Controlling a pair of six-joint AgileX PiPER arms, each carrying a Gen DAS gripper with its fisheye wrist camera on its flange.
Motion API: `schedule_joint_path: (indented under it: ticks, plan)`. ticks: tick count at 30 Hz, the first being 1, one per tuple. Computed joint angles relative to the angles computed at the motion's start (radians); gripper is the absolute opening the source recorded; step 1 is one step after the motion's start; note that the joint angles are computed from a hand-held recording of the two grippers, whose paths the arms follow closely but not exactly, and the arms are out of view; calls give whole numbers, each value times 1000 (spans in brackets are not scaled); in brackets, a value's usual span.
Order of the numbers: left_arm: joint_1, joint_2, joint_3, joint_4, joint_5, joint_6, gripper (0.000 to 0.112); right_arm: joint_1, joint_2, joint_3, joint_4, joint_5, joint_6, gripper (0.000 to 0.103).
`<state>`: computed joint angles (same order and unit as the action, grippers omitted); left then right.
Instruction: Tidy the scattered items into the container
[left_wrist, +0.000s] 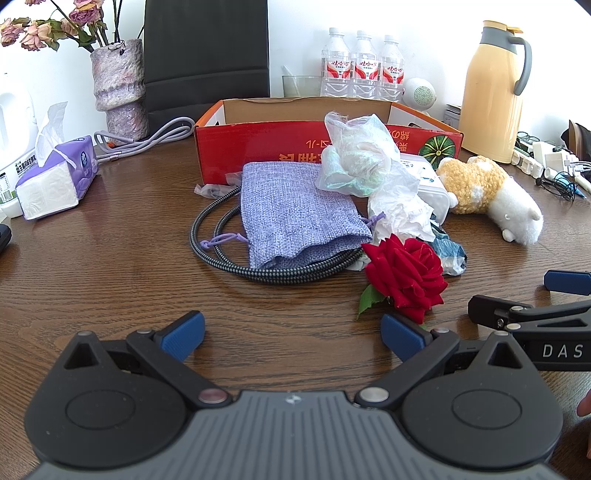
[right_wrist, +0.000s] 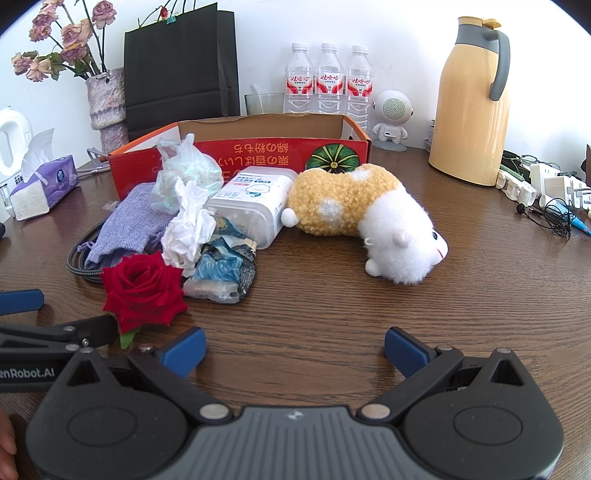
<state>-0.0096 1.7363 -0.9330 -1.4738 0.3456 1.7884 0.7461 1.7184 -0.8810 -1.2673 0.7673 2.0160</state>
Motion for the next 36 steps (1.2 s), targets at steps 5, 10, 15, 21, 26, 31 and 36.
schedule_joint_path:
  ticks: [5, 10, 15, 21, 26, 31, 36]
  plan:
    - [2, 2, -1, -2, 1, 3, 103, 0, 0, 0, 0, 0, 0, 103]
    - [3, 4, -3, -3, 2, 5, 103, 0, 0, 0, 0, 0, 0, 103]
    - [5, 7, -5, -4, 4, 7, 103, 0, -1, 0, 0, 0, 0, 103]
    - [2, 11, -9, -6, -2, 4, 103, -1, 2, -5, 5, 6, -2, 103]
    - [4, 13, -11, -6, 0, 6, 103, -1, 0, -4, 6, 6, -4, 103]
    - [49, -6, -16, 118, 99, -33, 103, -23, -44, 23, 13, -53, -63, 103]
    - [121, 10, -24, 16, 413, 200, 103, -72, -184, 117, -63, -82, -13, 103]
